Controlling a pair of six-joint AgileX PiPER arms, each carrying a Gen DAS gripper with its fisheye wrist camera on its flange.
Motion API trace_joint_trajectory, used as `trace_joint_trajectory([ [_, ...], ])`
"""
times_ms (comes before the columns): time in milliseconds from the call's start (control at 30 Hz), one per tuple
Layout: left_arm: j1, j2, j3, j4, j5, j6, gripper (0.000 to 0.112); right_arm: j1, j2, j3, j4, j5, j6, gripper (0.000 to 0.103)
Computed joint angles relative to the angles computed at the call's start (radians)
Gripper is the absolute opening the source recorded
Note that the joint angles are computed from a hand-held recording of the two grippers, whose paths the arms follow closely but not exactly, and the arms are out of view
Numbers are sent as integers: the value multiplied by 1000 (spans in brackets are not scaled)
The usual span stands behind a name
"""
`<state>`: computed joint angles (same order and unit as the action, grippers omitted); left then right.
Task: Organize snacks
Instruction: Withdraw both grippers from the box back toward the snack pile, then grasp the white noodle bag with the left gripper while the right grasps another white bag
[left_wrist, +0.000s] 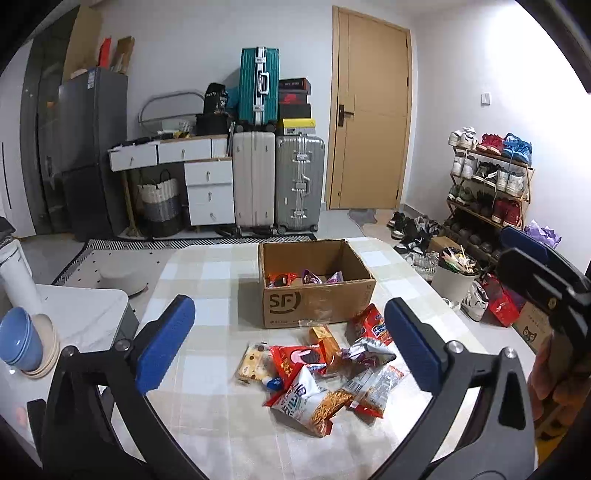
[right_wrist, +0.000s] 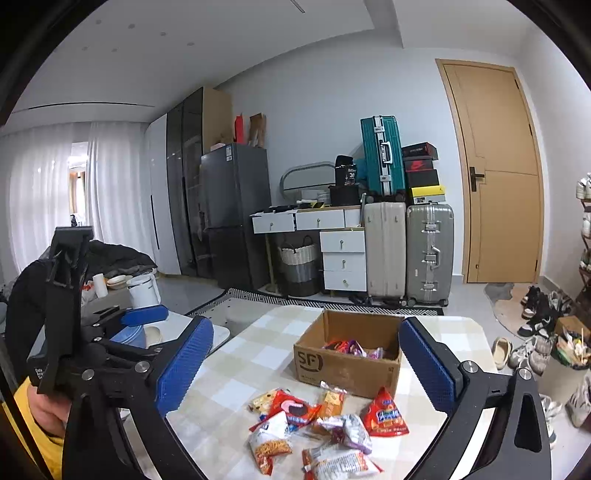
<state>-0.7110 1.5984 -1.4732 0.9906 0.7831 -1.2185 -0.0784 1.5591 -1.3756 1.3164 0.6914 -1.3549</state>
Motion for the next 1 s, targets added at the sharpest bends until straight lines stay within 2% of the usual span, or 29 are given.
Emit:
trace_joint_trajectory([
  [67, -22, -19, 65, 55, 9, -64, 103, -13, -27, 61, 44, -7, -53, 102],
  [233, -29, -29, 249, 190, -62, -274, 103, -45, -68, 205, 160, -22, -194, 102],
  [333, 12, 23, 288, 156, -142, -286, 103, -55, -63, 273, 203, -29, -271, 102],
  [567, 87, 159, 324, 177, -303, -403, 102, -50, 19, 312, 174, -44, -292, 102],
  [767, 132, 282, 250, 134, -394, -367, 102, -45, 80, 289, 156, -32, -271, 102],
  [867, 171, 333, 197, 1, -445, -257, 102, -59, 119, 262, 138, 10, -226, 102],
  [1000, 212, 389, 138, -155, -483, -130, 102, -52, 166, 228, 101, 6, -175, 102],
])
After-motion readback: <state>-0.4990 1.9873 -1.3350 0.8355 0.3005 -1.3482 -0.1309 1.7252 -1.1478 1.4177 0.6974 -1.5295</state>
